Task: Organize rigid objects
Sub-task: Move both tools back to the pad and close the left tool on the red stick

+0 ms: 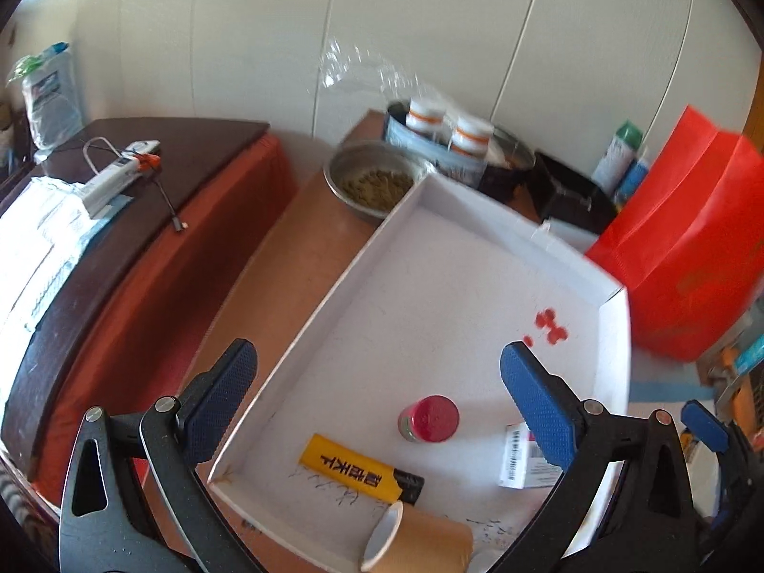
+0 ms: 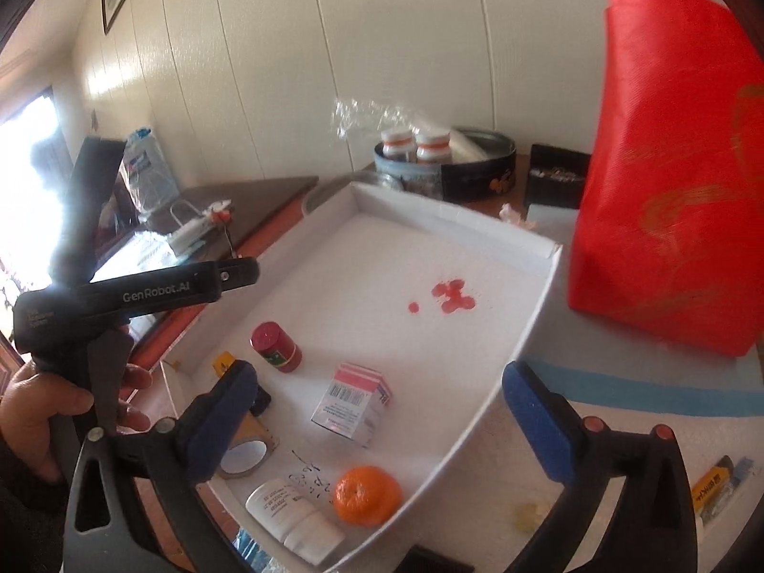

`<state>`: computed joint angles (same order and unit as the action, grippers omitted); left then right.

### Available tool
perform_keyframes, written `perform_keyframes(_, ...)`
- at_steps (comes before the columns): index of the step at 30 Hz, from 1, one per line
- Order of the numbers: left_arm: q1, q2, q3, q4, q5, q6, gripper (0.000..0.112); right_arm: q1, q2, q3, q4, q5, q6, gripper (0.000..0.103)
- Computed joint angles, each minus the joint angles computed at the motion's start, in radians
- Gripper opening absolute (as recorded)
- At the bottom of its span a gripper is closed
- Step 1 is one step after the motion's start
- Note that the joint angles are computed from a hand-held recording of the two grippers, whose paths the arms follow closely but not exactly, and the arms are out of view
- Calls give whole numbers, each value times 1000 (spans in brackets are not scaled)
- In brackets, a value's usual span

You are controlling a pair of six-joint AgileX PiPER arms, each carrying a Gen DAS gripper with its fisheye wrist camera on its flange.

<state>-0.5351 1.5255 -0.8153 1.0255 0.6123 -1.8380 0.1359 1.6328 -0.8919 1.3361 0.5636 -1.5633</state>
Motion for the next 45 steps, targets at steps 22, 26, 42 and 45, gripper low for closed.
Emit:
perform_keyframes(22,-500,70,-252,28,299,32,103,-823,-303,79,309,337,-176,103)
perform_keyframes(26,-497,202,-362,-52,172,143,103,-907,-203,27,219,367,-149,103)
perform_keyframes(42,-521,859,-1182,-695,164,1063,60,-1043,225,-303,-149,424,41,103)
perform_keyframes(45,-514,986,-1407,-750,290,1158,55,-1050,261,-347,-162,457,54,103)
